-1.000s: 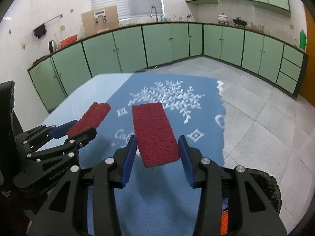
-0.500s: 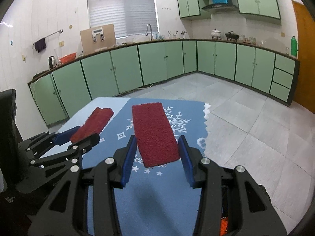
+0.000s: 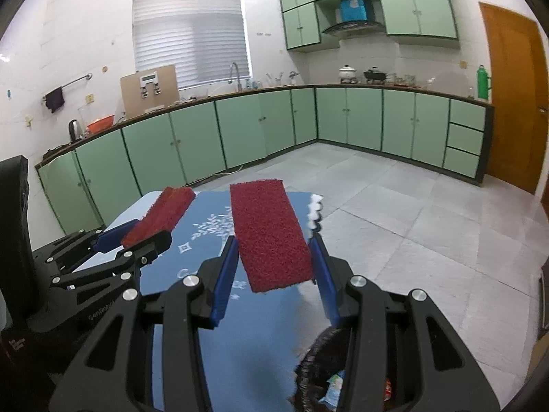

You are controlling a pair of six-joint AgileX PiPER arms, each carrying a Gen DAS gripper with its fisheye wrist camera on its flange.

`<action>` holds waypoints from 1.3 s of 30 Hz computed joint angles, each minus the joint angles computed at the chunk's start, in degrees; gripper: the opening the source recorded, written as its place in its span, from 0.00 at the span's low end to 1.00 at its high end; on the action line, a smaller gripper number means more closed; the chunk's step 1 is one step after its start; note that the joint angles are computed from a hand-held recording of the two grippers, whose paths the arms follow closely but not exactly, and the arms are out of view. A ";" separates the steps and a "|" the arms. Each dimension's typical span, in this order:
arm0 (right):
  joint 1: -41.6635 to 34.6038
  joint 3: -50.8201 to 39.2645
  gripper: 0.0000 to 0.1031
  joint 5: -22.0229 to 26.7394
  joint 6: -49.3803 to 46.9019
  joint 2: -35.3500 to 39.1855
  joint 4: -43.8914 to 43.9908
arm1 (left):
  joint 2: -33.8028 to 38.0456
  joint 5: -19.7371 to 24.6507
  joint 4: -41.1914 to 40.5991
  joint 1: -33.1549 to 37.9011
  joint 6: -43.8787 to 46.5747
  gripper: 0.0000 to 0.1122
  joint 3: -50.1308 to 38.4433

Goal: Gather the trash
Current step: 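Lift and carry both red sponges over the black bin, then open both grippers to drop the sponges into the bin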

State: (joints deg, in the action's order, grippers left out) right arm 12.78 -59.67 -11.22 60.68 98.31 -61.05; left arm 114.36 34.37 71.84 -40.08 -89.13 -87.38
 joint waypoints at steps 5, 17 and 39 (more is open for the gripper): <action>-4.36 4.29 0.41 -1.59 -6.40 -2.77 5.95 | 3.10 -0.08 -1.67 -2.66 2.74 0.39 -4.98; -16.47 11.19 0.41 -6.28 -12.62 -5.64 10.40 | 12.11 -1.68 -11.02 -6.76 15.61 0.39 -19.07; -27.83 15.81 0.41 -11.70 -20.47 1.01 15.88 | 32.40 6.03 -33.66 -9.38 42.84 0.39 -51.11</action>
